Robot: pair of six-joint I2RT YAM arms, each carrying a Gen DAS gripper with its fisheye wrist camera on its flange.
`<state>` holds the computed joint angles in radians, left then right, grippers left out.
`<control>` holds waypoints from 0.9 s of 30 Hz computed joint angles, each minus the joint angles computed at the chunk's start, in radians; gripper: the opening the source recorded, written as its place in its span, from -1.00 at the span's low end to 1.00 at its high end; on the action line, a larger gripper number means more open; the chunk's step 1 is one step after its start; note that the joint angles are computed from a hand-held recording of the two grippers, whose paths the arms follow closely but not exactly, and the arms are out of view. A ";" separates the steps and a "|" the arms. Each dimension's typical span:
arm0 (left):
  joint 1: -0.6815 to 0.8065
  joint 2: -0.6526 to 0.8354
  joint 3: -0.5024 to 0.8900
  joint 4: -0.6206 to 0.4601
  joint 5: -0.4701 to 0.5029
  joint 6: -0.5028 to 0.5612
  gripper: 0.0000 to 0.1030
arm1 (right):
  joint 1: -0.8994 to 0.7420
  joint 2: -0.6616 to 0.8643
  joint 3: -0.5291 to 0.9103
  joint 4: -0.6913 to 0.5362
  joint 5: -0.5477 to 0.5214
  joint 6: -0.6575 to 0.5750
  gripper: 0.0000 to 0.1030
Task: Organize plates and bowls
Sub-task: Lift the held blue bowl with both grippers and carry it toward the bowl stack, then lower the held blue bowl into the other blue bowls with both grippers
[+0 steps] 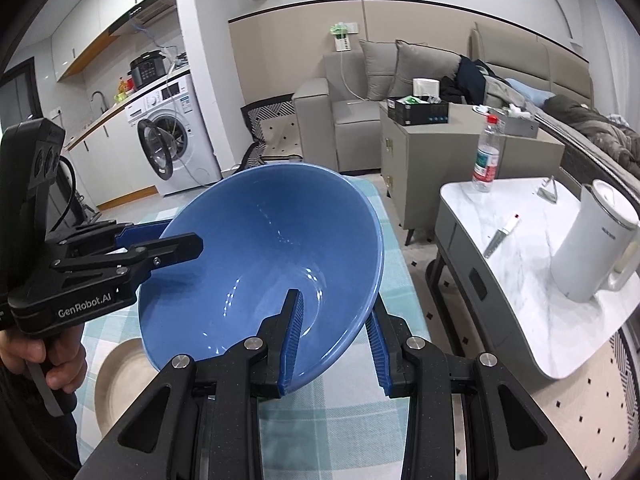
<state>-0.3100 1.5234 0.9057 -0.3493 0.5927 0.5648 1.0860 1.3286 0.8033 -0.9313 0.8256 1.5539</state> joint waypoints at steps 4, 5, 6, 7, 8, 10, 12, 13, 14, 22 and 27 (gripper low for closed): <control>0.037 -0.011 -0.013 0.014 0.002 -0.003 -0.34 | -0.026 0.012 0.015 0.062 0.000 -0.087 -0.36; 0.046 -0.013 -0.017 0.019 0.001 -0.004 -0.34 | -0.029 0.018 0.019 0.074 -0.002 -0.102 -0.36; 0.052 -0.018 -0.025 0.026 -0.002 -0.005 -0.34 | -0.036 0.020 0.020 0.092 -0.005 -0.124 -0.36; 0.060 -0.022 -0.034 0.038 -0.006 -0.008 -0.34 | -0.047 0.021 0.019 0.112 -0.010 -0.151 -0.36; 0.065 -0.023 -0.038 0.046 -0.011 -0.008 -0.34 | -0.055 0.022 0.018 0.128 -0.013 -0.172 -0.36; 0.074 -0.030 -0.052 0.061 -0.021 -0.009 -0.34 | -0.066 0.033 0.024 0.155 -0.021 -0.204 -0.36; 0.088 -0.039 -0.066 0.078 -0.027 -0.007 -0.34 | -0.078 0.044 0.029 0.182 -0.030 -0.237 -0.36; 0.095 -0.043 -0.073 0.087 -0.029 -0.008 -0.34 | -0.080 0.051 0.034 0.190 -0.033 -0.247 -0.36; 0.101 -0.044 -0.076 0.092 -0.029 -0.009 -0.34 | -0.084 0.058 0.037 0.203 -0.037 -0.260 -0.36; 0.151 -0.035 -0.090 0.112 -0.028 -0.007 -0.34 | -0.127 0.103 0.044 0.310 -0.079 -0.360 -0.36; 0.180 -0.012 -0.090 0.119 -0.025 0.003 -0.34 | -0.151 0.125 0.036 0.369 -0.107 -0.405 -0.36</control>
